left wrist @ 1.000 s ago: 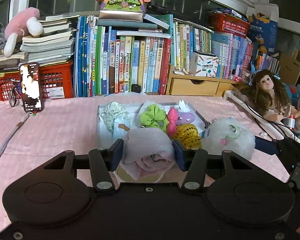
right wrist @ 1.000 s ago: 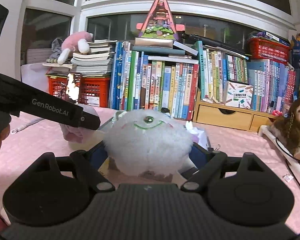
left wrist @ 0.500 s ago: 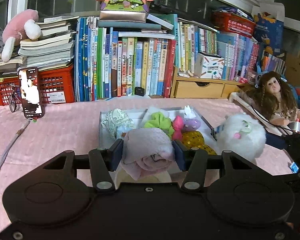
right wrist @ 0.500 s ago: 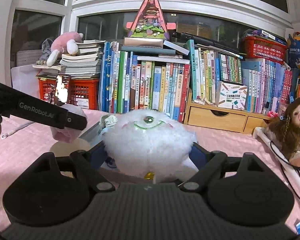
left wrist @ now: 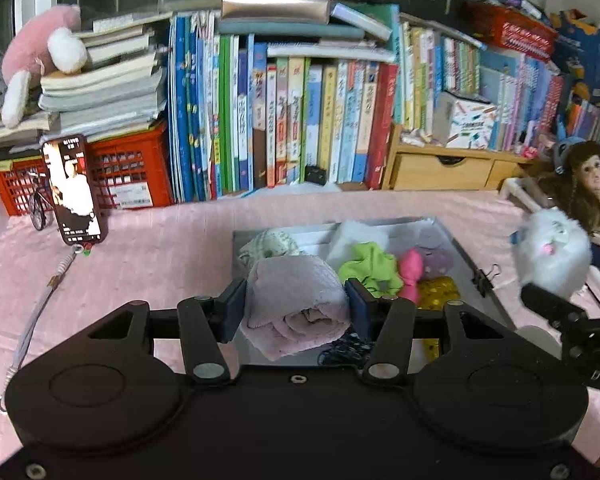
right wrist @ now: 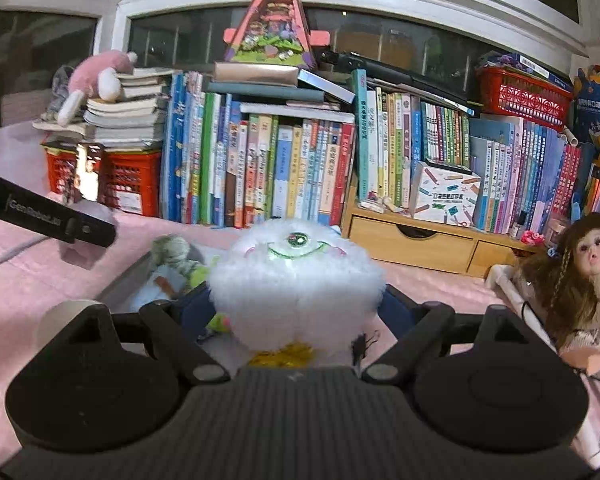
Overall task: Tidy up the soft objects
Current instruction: 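Lower the towel into the tray with the left tool while the right tool lowers the white plush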
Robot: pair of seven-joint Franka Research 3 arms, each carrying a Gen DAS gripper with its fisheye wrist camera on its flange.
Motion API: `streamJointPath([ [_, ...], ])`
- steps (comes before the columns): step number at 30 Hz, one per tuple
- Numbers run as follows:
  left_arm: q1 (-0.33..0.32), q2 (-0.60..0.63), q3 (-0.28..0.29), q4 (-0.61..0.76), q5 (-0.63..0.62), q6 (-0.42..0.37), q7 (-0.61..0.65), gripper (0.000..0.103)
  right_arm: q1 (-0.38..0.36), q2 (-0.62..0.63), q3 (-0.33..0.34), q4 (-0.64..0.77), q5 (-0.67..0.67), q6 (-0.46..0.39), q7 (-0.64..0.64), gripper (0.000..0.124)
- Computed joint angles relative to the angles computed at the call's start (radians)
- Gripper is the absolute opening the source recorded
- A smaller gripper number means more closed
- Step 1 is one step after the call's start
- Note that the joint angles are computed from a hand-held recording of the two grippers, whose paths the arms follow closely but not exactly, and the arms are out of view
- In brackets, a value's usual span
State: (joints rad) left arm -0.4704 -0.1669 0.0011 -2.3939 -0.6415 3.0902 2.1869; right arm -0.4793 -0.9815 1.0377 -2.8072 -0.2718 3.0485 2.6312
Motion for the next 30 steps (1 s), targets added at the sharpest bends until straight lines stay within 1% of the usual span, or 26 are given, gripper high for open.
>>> streamJointPath([
  [1,0.029,0.016,-0.017,0.017,0.042,-0.02,-0.041,0.05,-0.008,0.014,-0.006,0.007,-0.006,-0.007,-0.013,0.087],
  [3,0.066,0.046,-0.038,0.05,0.079,-0.056,-0.081,0.05,-0.017,0.045,-0.024,0.015,-0.015,-0.014,-0.034,0.087],
  [8,0.151,0.106,-0.102,0.115,0.126,-0.129,-0.143,0.05,-0.027,0.142,-0.074,0.037,-0.034,-0.031,-0.082,0.087],
  [11,0.199,0.139,-0.139,0.15,0.178,-0.17,-0.194,0.05,-0.027,0.203,-0.106,0.051,-0.048,-0.046,-0.104,0.087],
  [14,0.239,0.174,-0.167,0.187,0.275,-0.201,-0.277,0.05,-0.025,0.263,-0.144,0.068,-0.066,-0.075,-0.112,0.087],
  [18,0.276,0.223,-0.194,0.24,0.36,-0.251,-0.359,0.05,-0.018,0.334,-0.19,0.094,-0.108,-0.119,-0.11,0.087],
  [22,0.302,0.262,-0.215,0.278,0.399,-0.283,-0.407,0.05,-0.013,0.404,-0.221,0.124,-0.152,-0.148,-0.097,0.087],
  [27,0.319,0.292,-0.235,0.305,0.439,-0.308,-0.432,0.051,-0.008,0.485,-0.242,0.165,-0.221,-0.176,-0.077,0.087],
  [30,0.326,0.311,-0.242,0.325,0.457,-0.327,-0.441,0.05,0.012,0.529,-0.265,0.186,-0.256,-0.187,-0.068,0.087],
])
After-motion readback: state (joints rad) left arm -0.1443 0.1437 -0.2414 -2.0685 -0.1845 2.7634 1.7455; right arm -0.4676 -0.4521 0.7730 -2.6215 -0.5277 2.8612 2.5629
